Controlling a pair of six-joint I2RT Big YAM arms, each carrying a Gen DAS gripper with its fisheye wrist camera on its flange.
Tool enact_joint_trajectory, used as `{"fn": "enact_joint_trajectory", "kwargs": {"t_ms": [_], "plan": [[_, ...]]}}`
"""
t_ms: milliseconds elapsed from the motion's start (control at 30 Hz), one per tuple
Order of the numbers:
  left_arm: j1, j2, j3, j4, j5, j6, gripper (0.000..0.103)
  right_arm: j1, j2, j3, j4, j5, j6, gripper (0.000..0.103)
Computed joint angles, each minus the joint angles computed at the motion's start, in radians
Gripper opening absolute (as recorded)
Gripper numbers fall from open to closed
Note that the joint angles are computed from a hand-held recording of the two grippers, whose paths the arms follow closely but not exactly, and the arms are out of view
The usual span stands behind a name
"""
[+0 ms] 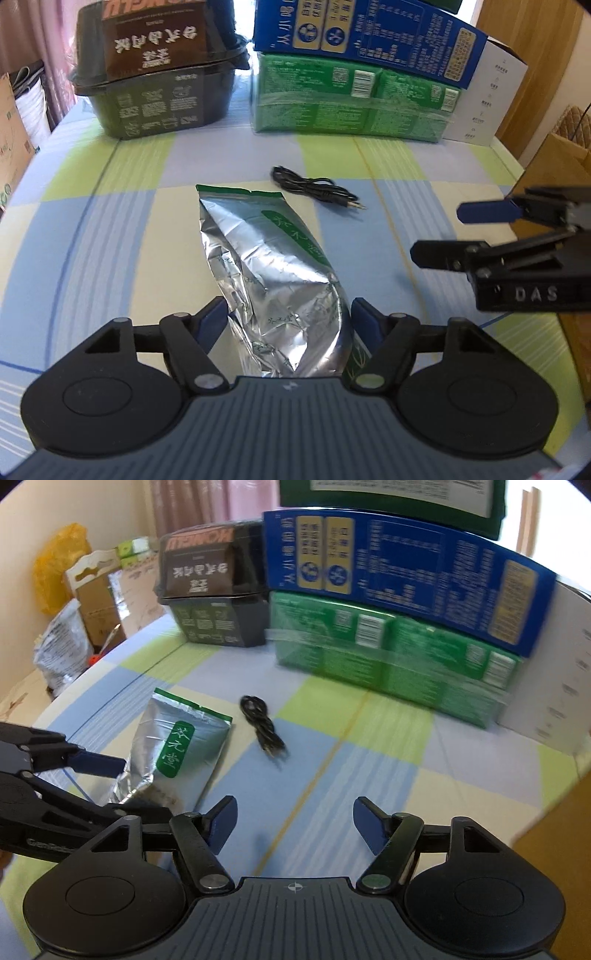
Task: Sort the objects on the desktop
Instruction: 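Grasp the silver tea bag with the left tool while the right tool grasps the black cable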
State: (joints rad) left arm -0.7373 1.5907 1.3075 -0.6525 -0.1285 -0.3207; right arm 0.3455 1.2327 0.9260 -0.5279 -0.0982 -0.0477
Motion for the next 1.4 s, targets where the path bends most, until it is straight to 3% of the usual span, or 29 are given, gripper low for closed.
{"fn": "enact_joint_trajectory", "kwargs": {"t_ms": [267,433,733,833,867,1033,1400], "plan": [[0.072,-0.023,-0.019,-0.007,-0.018,0.061,0.069,0.019,0.139,0.085,0.05,-0.054,-0.048,0.058],[0.091,-0.026,-0.025,-0.002,-0.019,0.101,0.077,0.032,0.204,0.121,0.079,-0.04,-0.069,0.053],[0.105,-0.006,-0.03,0.034,0.011,0.088,0.078,0.042,0.246,0.131,0.134,-0.034,-0.071,0.04],[0.109,-0.003,-0.033,0.043,0.022,0.079,0.076,0.046,0.243,0.126,0.146,-0.017,-0.058,0.018],[0.11,-0.005,-0.036,0.046,0.023,0.076,0.074,0.049,0.238,0.123,0.142,-0.011,-0.054,0.014],[0.099,-0.028,-0.055,0.046,0.005,0.066,0.063,0.071,0.186,0.085,0.098,-0.007,-0.052,0.013],[-0.028,-0.174,-0.174,-0.03,-0.01,-0.017,0.051,0.167,-0.099,-0.114,-0.054,0.058,0.161,0.012]]}}
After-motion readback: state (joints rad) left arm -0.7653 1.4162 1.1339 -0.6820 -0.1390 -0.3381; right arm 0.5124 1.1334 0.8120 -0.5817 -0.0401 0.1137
